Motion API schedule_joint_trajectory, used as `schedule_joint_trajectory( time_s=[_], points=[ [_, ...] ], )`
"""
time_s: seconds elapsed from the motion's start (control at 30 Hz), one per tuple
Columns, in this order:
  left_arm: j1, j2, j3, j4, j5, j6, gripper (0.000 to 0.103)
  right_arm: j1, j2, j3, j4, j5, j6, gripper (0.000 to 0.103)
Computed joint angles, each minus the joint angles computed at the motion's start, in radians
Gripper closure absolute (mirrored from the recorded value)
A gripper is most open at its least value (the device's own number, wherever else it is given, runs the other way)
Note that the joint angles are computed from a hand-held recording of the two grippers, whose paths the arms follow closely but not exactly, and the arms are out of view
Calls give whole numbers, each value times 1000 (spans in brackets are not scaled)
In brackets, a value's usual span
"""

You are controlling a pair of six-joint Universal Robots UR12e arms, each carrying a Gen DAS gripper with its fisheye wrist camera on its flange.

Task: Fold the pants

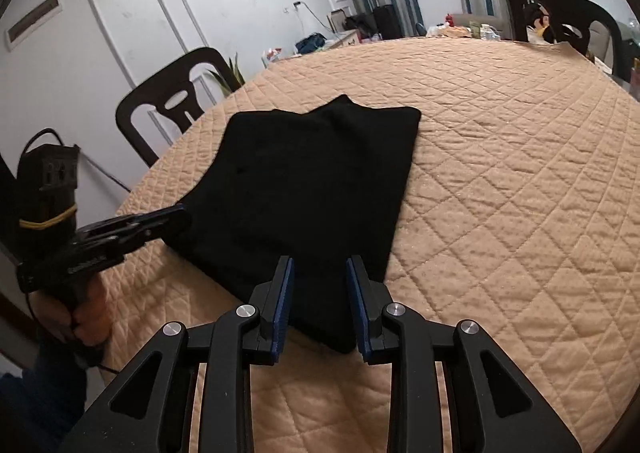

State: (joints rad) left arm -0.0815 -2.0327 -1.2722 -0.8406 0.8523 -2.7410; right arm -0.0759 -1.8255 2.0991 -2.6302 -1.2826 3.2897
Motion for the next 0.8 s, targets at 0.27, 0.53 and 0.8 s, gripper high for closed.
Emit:
schedule_joint_trajectory(
  time_s=[0.27, 0.53, 0.8],
  points=[
    [-21, -28, 67, -1, 54, -19, 92, 5, 73, -68, -55, -11, 17, 75],
    [-76, -112, 196, -40, 209, -49, 77, -12, 196, -163, -12, -68, 72, 78],
    [-69, -60, 118, 21, 238, -66, 77, 13, 133, -129, -1, -104, 18, 77]
  ],
)
